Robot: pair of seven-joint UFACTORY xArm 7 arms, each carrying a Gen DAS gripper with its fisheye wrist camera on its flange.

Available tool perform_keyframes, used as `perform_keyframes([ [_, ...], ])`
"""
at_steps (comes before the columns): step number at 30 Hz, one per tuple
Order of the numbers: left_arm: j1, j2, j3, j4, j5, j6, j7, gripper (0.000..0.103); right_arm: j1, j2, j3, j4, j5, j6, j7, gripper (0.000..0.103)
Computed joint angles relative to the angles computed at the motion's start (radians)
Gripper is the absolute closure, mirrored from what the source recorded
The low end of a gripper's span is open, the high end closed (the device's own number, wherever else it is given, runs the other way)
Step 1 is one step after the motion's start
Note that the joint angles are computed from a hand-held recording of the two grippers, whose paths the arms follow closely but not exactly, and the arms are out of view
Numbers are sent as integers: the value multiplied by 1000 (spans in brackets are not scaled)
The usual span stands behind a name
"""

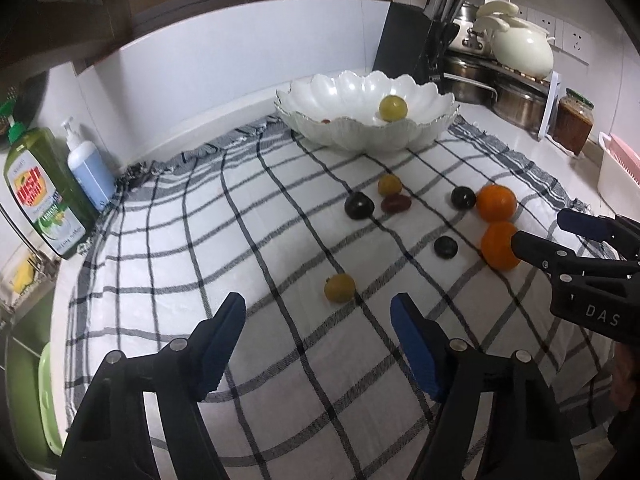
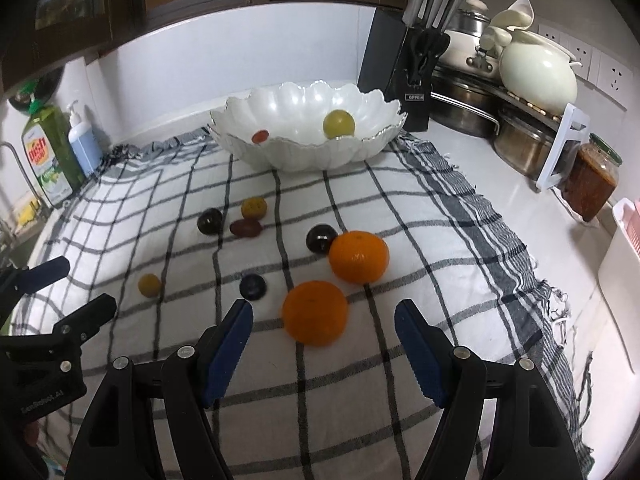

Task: Organize fruits
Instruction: 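Grasp the yellow cherry tomato with the left tool while the right tool grasps an orange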

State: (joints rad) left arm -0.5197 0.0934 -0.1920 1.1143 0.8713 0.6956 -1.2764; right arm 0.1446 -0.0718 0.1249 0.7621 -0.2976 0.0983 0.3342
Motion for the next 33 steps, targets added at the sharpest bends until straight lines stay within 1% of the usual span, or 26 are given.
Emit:
perform_keyframes([
  [3, 3, 19, 5, 2, -5, -19, 6, 32, -7, 16, 3, 2, -34, -13, 23, 29],
  [5, 1, 32, 10, 7, -8, -22, 11, 34, -15, 28, 6, 9, -83, -17, 60, 29],
  [7, 0, 42, 17, 10, -8, -34, 7, 35, -11, 39, 0, 13, -101, -21, 72, 29],
  [11, 0, 61, 32, 16, -16, -60, 9, 40, 8, 62, -15, 24, -65, -25, 49, 29],
  [13, 1, 70, 40, 20, -19, -78, 4, 42, 13, 72, -24, 30, -80, -29, 65, 29],
  [15, 2, 84, 46, 28, -25, -93, 10, 44, 20, 81, -30, 35, -64, -35, 53, 30],
  [20, -2, 112, 63, 46, -45, -117, 27, 54, 36, 102, -44, 48, -54, -33, 44, 36],
  [24, -6, 130, 74, 59, -67, -130, 50, 58, 44, 118, -44, 58, 8, -24, -13, 39],
  [25, -6, 134, 75, 62, -77, -136, 61, 61, 47, 122, -44, 61, 17, -21, -22, 40],
  [27, -6, 143, 77, 70, -99, -140, 84, 64, 54, 129, -51, 69, 10, -8, -21, 43],
  [31, -11, 154, 85, 78, -132, -150, 114, 74, 46, 141, -31, 76, 126, 4, -119, 49],
  [33, -17, 158, 91, 84, -135, -143, 120, 76, 43, 145, -24, 78, 175, 6, -163, 53],
])
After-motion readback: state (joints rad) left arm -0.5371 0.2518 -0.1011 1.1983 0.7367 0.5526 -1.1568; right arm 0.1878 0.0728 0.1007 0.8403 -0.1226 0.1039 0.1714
